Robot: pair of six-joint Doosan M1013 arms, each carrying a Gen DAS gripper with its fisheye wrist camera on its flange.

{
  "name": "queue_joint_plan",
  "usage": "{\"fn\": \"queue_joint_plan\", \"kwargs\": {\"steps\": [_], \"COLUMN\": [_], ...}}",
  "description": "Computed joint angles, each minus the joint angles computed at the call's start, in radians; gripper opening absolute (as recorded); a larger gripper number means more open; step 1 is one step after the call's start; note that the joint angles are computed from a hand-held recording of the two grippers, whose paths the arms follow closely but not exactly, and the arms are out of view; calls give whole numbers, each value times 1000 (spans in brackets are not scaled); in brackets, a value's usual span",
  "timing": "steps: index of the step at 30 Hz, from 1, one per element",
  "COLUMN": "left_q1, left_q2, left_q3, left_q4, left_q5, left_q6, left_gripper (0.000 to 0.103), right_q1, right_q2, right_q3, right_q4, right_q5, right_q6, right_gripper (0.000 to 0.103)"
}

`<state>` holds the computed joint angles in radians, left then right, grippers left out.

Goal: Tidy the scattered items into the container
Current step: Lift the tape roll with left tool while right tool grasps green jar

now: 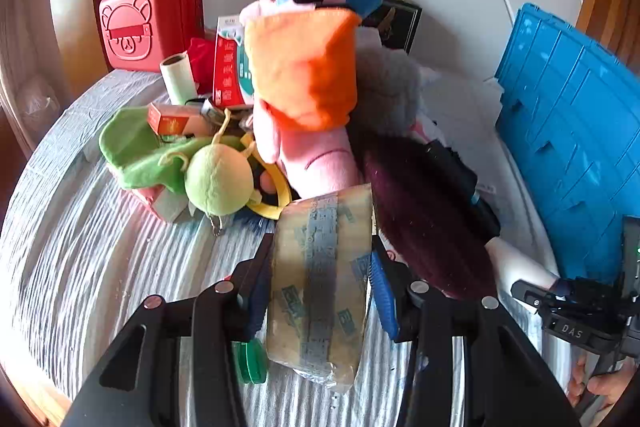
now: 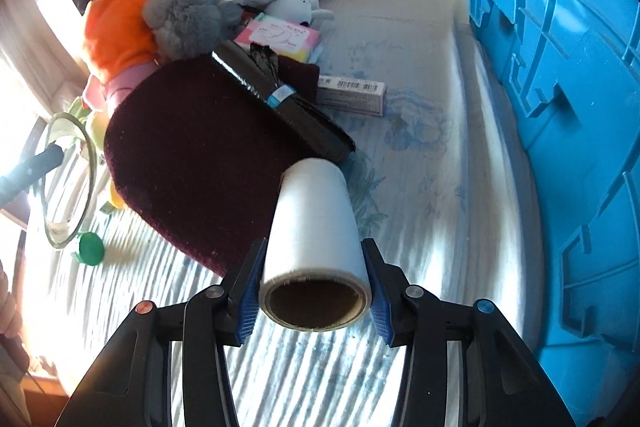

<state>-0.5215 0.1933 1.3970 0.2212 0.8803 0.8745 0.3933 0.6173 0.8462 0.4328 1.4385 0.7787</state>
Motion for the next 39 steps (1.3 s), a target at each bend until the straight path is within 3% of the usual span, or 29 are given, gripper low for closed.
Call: {"fn": "queue_joint_plan", "kwargs": {"steps": [3,5,8,9,13,16,19,24,32,39], "left_q1": [3,15,32,37,65,96,111,157,207,215], "left_q2": [-11,-17,-17,-18,-42,-82,-124,-176,-182,-177], "left_q3": [40,53,53,53,72,105,162,261,304,295], "left_q4": [16,16,57,65,72,60,110,43,-90,-146], "left_q5": [-43,-71,-80,-82,-106,-123,-109,-94,-108,-113], "left_q6": [-22,-20,-22,-9,30,91,160,258,390,442], "left_gripper": [43,43,43,43,43,43,43,43,43,43], "right_q1": [11,12,-4,-8,16,51,100,174,264,282], "right_q2": [-5,-50,-138,-160,-195,-237,-287,-339,-340,-319], "right_q3": [25,100,225,255,301,373,459,549,587,551], "right_q4": [-65,-81,31,78,139,158,161,144,33,4], "right_q5": [-16,-106,-239,-248,-126,-117,-205,-297,-429,-412], "right_q6": [-2,-39,-152,-191,-229,-216,-90,40,120,146], "right_gripper": [45,46,49,49,49,49,48,48,50,46]}}
